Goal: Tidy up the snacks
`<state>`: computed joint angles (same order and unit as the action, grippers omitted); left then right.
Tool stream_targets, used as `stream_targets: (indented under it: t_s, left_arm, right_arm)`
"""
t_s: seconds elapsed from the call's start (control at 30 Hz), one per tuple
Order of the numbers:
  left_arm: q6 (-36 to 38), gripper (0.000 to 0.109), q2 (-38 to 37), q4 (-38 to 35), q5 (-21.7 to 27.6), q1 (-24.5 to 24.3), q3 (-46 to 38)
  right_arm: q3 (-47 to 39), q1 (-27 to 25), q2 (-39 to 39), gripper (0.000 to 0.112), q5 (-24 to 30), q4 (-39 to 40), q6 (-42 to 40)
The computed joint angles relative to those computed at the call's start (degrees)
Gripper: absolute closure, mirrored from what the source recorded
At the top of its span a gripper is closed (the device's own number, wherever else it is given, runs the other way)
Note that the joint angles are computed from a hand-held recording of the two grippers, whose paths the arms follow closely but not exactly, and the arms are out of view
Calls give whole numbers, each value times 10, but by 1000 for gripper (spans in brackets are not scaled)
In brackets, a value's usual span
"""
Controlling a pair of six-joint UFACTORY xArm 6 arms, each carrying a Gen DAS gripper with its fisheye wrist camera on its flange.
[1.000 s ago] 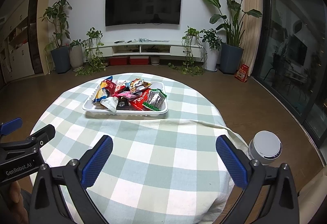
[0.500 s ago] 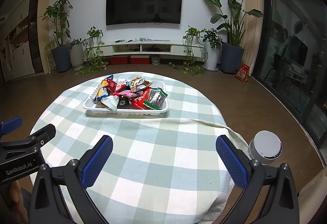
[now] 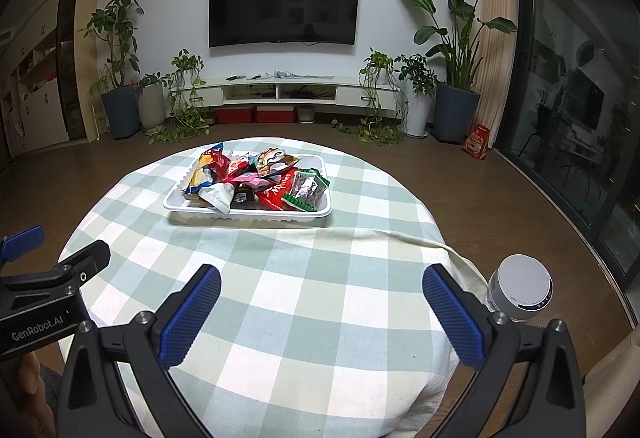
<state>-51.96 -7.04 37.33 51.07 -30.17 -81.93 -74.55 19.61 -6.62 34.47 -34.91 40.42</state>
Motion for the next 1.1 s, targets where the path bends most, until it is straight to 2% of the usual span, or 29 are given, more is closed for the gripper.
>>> stream_targets:
  t_s: [1.1]
  left_arm:
    - [2,6,-3,-3,0,1,2]
  right_arm:
    - [-4,1,1,9,5,4,-4]
